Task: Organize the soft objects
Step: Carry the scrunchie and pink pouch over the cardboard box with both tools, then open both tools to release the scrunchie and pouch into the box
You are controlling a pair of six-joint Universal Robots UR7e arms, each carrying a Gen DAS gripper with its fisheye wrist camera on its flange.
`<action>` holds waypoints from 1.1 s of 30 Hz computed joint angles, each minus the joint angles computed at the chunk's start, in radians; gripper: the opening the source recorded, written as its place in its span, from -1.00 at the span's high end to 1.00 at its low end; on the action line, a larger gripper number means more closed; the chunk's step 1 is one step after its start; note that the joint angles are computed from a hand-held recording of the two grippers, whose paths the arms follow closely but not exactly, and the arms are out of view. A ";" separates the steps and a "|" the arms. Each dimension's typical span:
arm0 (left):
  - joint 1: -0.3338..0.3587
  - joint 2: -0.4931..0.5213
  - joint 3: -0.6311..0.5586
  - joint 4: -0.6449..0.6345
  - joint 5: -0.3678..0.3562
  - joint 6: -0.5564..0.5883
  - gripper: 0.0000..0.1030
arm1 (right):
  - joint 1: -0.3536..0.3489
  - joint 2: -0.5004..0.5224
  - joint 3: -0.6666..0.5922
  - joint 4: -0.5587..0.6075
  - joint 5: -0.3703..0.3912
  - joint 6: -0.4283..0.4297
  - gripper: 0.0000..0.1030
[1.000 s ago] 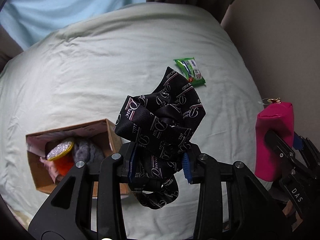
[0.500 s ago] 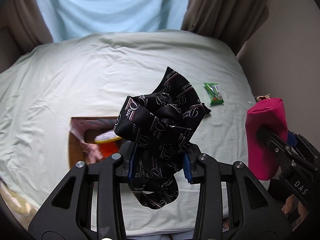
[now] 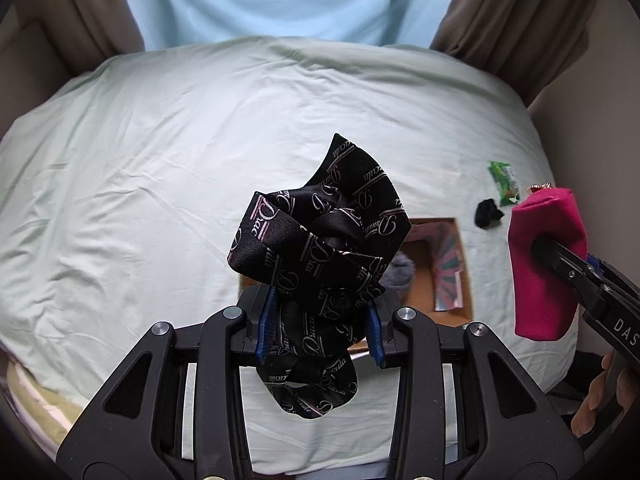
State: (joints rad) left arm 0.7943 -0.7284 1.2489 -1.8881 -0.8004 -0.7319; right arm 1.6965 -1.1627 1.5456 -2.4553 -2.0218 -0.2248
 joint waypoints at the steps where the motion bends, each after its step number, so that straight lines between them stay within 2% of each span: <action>1: 0.012 -0.003 0.005 -0.001 -0.005 0.001 0.36 | 0.001 0.016 -0.005 0.011 -0.008 0.013 0.07; 11: 0.108 0.018 0.056 -0.077 -0.098 0.069 0.36 | -0.028 0.122 -0.028 0.028 -0.077 0.085 0.07; 15: 0.123 0.051 0.059 -0.084 -0.097 0.109 0.36 | -0.042 0.156 -0.047 0.044 -0.116 0.095 0.07; 22: 0.162 0.078 0.074 -0.050 -0.126 0.055 0.36 | -0.084 0.200 -0.074 0.096 -0.171 0.138 0.07; 27: 0.163 0.097 0.056 -0.009 -0.102 0.086 0.36 | -0.108 0.214 -0.090 0.129 -0.164 0.174 0.07; 29: 0.162 0.103 0.052 -0.018 -0.103 0.115 0.25 | -0.109 0.221 -0.096 0.131 -0.177 0.181 0.07; 30: 0.162 0.104 0.051 -0.031 -0.115 0.134 -0.15 | -0.109 0.224 -0.097 0.125 -0.183 0.182 0.06; 31: 0.159 0.106 0.050 -0.034 -0.110 0.139 -0.76 | -0.110 0.225 -0.097 0.119 -0.181 0.183 0.01; 32: 0.152 0.104 0.056 -0.043 -0.088 0.136 -0.98 | -0.113 0.224 -0.094 0.106 -0.171 0.182 -0.03; 33: 0.145 0.096 0.069 -0.068 -0.074 0.140 -0.99 | -0.116 0.221 -0.090 0.087 -0.156 0.175 -0.22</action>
